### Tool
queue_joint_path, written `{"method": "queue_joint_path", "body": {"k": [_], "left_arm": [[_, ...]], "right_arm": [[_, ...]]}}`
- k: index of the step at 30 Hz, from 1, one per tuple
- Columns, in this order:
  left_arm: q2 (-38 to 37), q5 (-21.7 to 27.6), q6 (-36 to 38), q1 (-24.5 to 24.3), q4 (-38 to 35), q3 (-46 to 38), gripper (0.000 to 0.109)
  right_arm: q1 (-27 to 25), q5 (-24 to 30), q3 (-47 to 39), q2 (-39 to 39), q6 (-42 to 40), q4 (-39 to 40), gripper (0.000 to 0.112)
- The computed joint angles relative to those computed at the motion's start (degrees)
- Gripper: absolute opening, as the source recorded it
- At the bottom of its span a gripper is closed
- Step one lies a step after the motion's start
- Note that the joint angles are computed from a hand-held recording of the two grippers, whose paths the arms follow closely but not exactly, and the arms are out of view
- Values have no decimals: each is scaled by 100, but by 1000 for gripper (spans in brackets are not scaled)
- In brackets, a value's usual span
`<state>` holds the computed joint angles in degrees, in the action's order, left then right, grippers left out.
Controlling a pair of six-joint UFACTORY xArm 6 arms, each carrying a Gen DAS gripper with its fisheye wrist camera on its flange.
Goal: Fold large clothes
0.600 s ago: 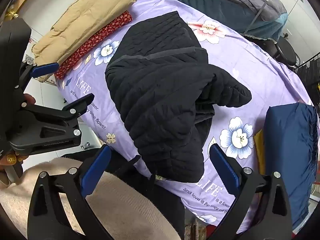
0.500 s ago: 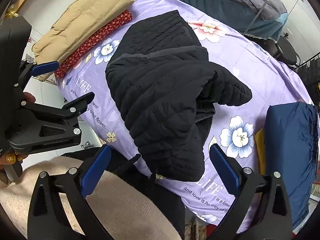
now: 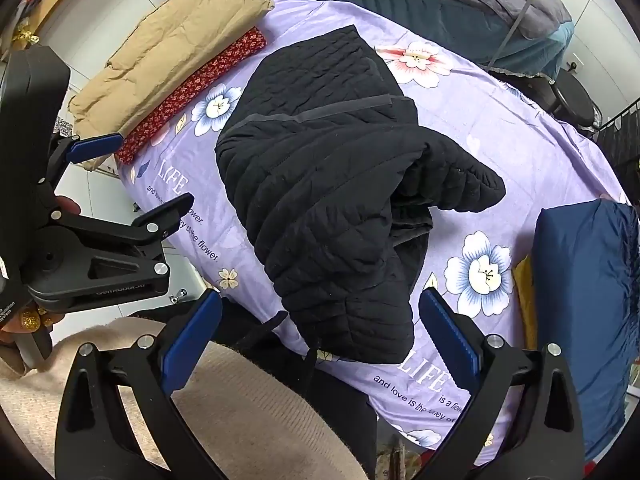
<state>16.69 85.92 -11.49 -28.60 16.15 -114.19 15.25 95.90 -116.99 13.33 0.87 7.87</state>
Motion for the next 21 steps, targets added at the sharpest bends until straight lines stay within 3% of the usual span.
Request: {"method": "queue_joint_path", "body": {"k": [21], "left_arm": [[13,28,31,-27,39,20,96]], "right_arm": [[-35,-54,143,-73,-24,100,97]]}}
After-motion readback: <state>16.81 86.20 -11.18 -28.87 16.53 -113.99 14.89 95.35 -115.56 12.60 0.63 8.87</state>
